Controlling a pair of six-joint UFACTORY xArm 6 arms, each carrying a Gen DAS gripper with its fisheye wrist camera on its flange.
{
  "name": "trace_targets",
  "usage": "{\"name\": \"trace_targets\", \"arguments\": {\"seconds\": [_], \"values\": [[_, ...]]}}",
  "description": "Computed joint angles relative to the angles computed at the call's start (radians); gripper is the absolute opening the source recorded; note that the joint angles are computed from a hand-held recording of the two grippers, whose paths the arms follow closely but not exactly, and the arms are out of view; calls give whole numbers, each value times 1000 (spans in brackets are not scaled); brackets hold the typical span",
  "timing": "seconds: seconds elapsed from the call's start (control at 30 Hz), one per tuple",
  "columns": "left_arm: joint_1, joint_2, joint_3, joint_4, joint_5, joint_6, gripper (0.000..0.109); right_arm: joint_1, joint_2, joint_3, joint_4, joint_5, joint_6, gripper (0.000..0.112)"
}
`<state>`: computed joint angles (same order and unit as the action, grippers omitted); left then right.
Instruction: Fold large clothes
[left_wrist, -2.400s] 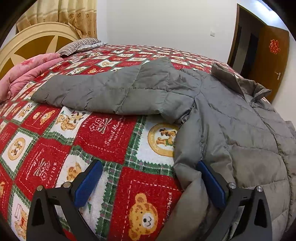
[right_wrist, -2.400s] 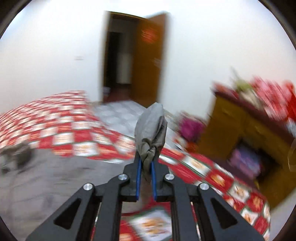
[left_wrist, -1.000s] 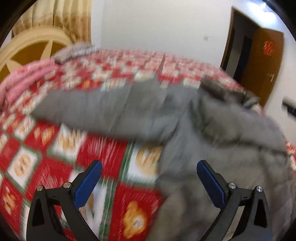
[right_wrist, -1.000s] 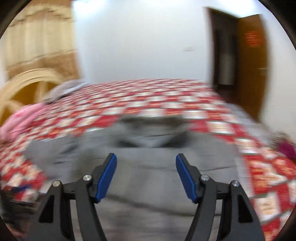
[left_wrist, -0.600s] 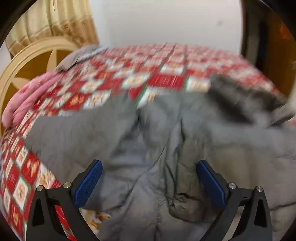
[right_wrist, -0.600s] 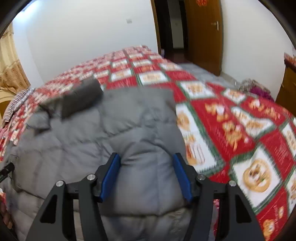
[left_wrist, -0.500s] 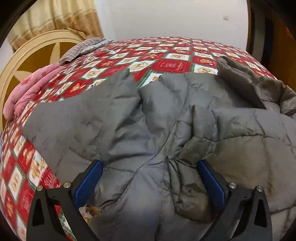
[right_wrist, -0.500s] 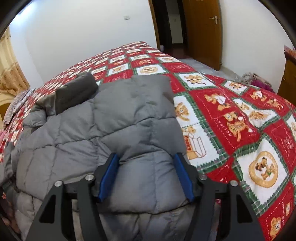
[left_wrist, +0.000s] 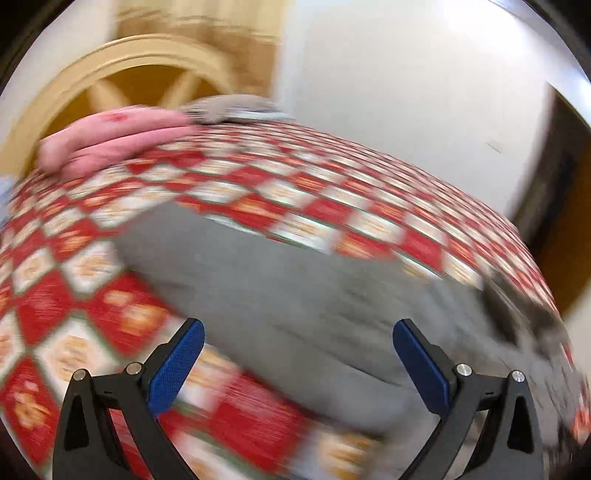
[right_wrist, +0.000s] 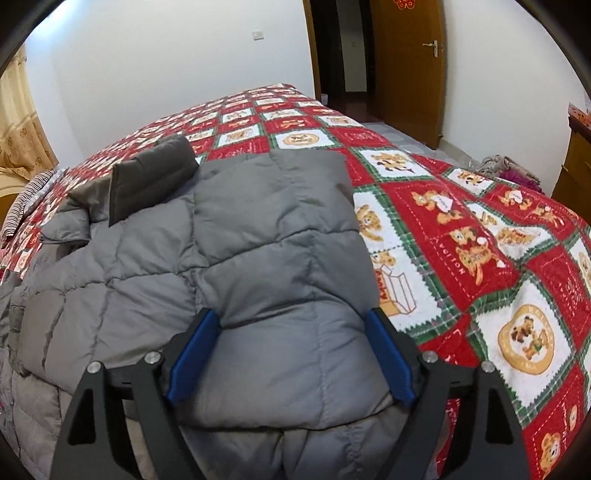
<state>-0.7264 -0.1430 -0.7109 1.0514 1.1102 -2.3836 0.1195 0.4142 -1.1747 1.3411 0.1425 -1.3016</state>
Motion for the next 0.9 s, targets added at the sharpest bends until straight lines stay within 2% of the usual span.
{"name": "trace_targets", "arguments": {"seconds": [0.07, 0.13, 0.23, 0.3, 0.33, 0.47, 0.5, 0.53, 0.57, 0.63, 0.67, 0.7, 0.73, 0.83, 0.9], "values": [[54, -105, 104, -86, 31, -20, 102, 5, 2, -1, -6, -11, 3, 86], [168, -210, 227, -142, -30, -50, 102, 9, 2, 0, -7, -18, 1, 86], [342, -264, 329, -167, -193, -65, 102, 8, 3, -2, -1, -16, -4, 86], [419, -254, 371, -107, -318, -141, 102, 9, 3, -1, -6, -19, 1, 87], [438, -247, 379, -65, -353, -180, 102, 10, 4, -1, -11, -21, 4, 87], [417, -125, 291, -34, -279, -164, 100, 16, 4, 2, -23, -32, 10, 88], [415, -107, 281, -26, -279, -138, 89, 18, 5, 2, -25, -36, 12, 88], [407, -75, 257, -44, -262, -101, 72, 19, 6, 1, -26, -38, 11, 89], [407, -70, 253, -47, -251, -93, 64, 19, 7, 1, -22, -38, 8, 89], [417, -100, 282, 8, -280, -131, 21, 20, 7, 1, -23, -40, 10, 89], [436, -120, 302, 44, -313, -143, 13, 21, 7, 1, -21, -41, 8, 89], [451, -133, 318, 86, -355, -161, 9, 20, 7, 0, -18, -39, 4, 89], [450, -139, 320, 86, -356, -140, 8, 19, 7, 0, -18, -37, 4, 89], [356, -164, 281, 54, -214, -68, 7, 19, 7, 0, -12, -35, 1, 89], [249, -191, 230, 79, -90, -43, 7, 20, 8, -1, -9, -35, 0, 89]]}}
